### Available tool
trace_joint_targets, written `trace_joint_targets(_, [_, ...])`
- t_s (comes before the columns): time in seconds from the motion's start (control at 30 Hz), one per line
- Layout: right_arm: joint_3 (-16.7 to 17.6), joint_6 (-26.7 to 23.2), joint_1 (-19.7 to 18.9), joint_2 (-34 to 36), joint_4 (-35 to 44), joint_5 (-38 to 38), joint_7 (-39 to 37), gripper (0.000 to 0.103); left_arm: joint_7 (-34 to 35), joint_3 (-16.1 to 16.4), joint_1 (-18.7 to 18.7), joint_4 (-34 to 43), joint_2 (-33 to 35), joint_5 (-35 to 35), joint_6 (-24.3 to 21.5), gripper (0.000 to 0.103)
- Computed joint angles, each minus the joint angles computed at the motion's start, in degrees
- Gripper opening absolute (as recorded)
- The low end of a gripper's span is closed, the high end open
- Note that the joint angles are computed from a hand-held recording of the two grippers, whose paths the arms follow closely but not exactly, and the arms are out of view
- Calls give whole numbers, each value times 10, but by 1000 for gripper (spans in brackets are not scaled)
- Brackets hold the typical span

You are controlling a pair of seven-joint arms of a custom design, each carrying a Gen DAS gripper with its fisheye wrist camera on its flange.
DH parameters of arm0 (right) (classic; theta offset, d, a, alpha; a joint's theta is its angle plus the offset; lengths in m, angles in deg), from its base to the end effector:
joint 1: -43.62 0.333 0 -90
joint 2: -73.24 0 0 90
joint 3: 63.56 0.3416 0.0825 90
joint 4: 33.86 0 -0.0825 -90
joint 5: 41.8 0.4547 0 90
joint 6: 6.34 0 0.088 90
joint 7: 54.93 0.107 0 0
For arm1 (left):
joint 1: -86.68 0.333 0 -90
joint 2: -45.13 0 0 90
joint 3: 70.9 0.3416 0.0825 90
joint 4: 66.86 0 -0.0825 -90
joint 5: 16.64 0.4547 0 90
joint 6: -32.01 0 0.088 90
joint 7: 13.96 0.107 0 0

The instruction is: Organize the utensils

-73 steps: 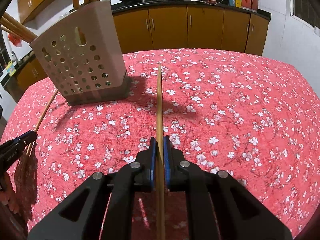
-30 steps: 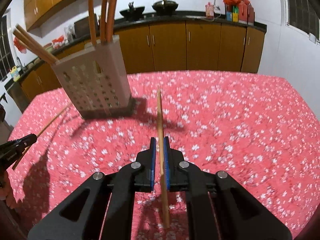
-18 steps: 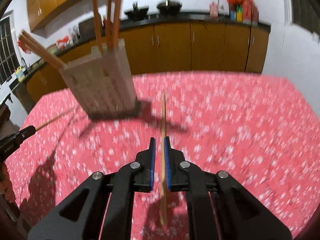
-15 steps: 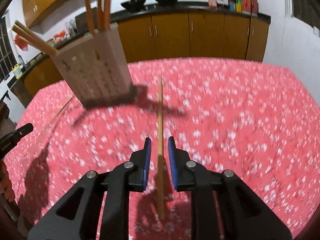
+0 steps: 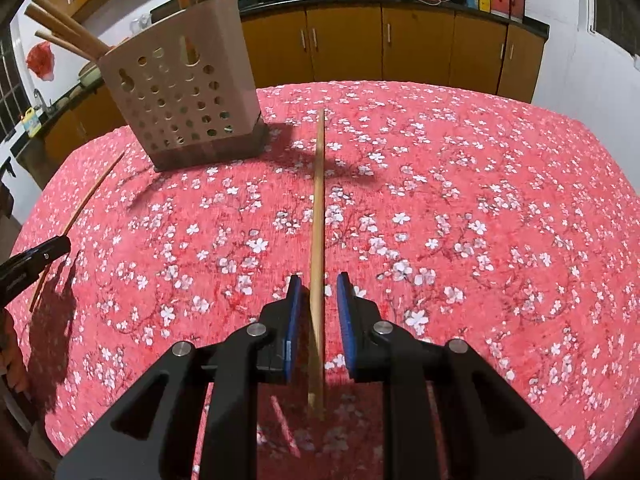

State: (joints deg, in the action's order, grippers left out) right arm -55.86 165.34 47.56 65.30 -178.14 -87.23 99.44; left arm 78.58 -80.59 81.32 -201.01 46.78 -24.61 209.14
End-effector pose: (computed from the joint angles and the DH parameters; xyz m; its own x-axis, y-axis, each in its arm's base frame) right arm 0.5054 0.1560 0.3580 -0.1250 -0.9863 -0.1073 -0.7747 0.1646 -0.6106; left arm 0.5869 -0.1457 0.3810 -0.1943 -0.9783 0.0725 -0.7471 0.0997 -0.6572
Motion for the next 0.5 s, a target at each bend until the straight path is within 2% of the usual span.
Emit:
trace_joint_targets(0.07, [1, -1, 0, 0, 0, -3, 1, 19, -15, 6, 1, -7, -6, 21, 6, 22])
trace_joint_targets(0.13, [1, -3, 0, 0, 1, -6, 2, 19, 4, 7, 6, -8, -9, 3, 3, 22])
trace_joint_targets(0.2, [-1, -4, 2, -3, -2, -4, -3, 19, -4, 13, 11, -7, -9, 16, -4, 22])
trace_joint_targets(0.3, [-4, -3, 5, -4, -4, 9, -20, 19, 22, 16, 17, 0, -6, 11, -25, 22])
trace_joint_targets(0.37, [-5, -3, 8, -5, -5, 22, -33, 19, 64, 15, 21, -3, -9, -12, -28, 22])
trace_joint_targets(0.43, [-3, -5, 7, -7, -6, 28, -38, 19, 39, 20, 22, -4, -11, 32, -28, 23])
trace_joint_targets(0.47, [-2, -6, 7, -8, -6, 31, -42, 19, 49, 20, 24, -5, -12, 22, -24, 23])
trace_joint_targets(0.5, [-1, -7, 6, -8, -6, 32, -43, 19, 84, 17, 24, -6, -14, -21, -21, 23])
